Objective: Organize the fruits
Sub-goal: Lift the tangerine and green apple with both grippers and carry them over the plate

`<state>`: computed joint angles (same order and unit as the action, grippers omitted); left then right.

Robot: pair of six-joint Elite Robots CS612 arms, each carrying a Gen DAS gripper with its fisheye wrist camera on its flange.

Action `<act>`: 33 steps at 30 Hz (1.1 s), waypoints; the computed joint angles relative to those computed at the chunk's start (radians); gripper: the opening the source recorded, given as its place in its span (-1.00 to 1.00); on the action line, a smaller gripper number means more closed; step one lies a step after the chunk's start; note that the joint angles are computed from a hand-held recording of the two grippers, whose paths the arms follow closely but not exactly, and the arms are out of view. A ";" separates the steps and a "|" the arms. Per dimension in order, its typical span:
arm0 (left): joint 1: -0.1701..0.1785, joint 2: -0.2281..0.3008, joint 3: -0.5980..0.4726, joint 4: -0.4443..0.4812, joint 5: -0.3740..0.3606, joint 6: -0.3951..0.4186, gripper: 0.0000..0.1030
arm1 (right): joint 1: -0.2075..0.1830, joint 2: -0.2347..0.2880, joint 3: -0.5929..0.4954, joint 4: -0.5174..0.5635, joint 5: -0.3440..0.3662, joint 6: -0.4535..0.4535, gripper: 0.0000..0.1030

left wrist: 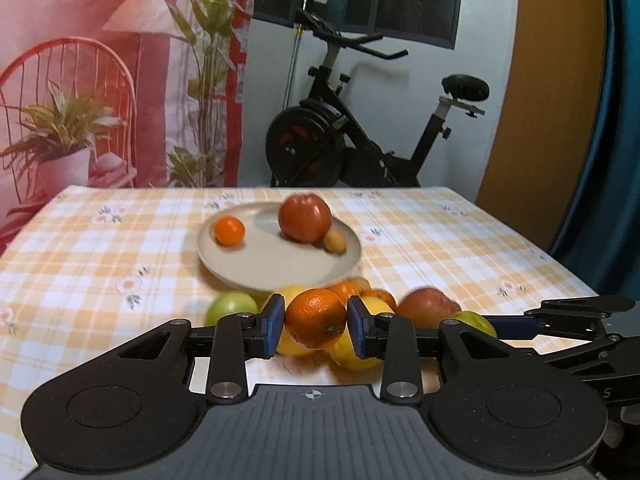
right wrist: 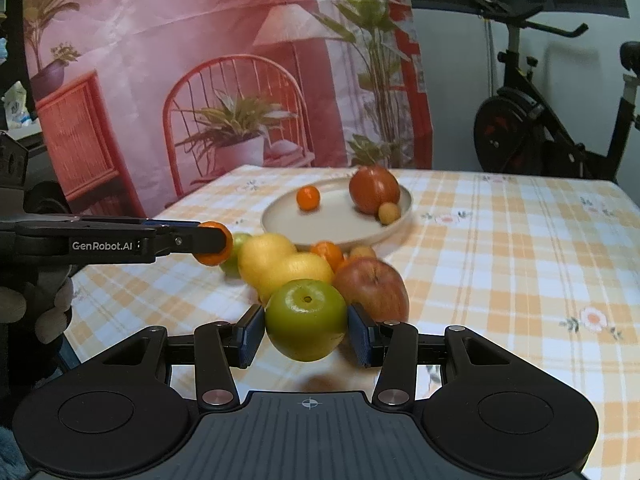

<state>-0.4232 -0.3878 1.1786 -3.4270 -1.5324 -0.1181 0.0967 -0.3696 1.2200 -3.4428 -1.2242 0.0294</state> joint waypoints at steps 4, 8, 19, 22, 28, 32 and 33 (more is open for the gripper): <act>0.007 0.005 -0.025 -0.004 0.010 0.008 -0.30 | -0.001 0.002 -0.030 0.024 0.011 -0.025 -0.18; 0.015 0.016 -0.062 0.011 0.009 0.026 -0.30 | -0.005 0.012 -0.082 0.066 0.025 -0.063 -0.18; 0.038 0.091 -0.251 0.165 0.003 0.049 -0.30 | -0.015 0.105 -0.356 0.300 0.019 -0.127 -0.18; 0.043 0.119 -0.320 0.248 0.000 0.032 -0.30 | -0.013 0.152 -0.470 0.408 0.015 -0.149 -0.18; 0.053 0.186 -0.461 0.399 0.006 0.032 -0.30 | -0.006 0.251 -0.687 0.614 0.010 -0.197 -0.18; 0.058 0.224 -0.542 0.483 0.011 0.030 -0.30 | -0.002 0.315 -0.818 0.737 0.003 -0.231 -0.18; 0.059 0.234 -0.564 0.504 0.013 0.036 -0.30 | -0.002 0.324 -0.838 0.756 0.001 -0.237 -0.18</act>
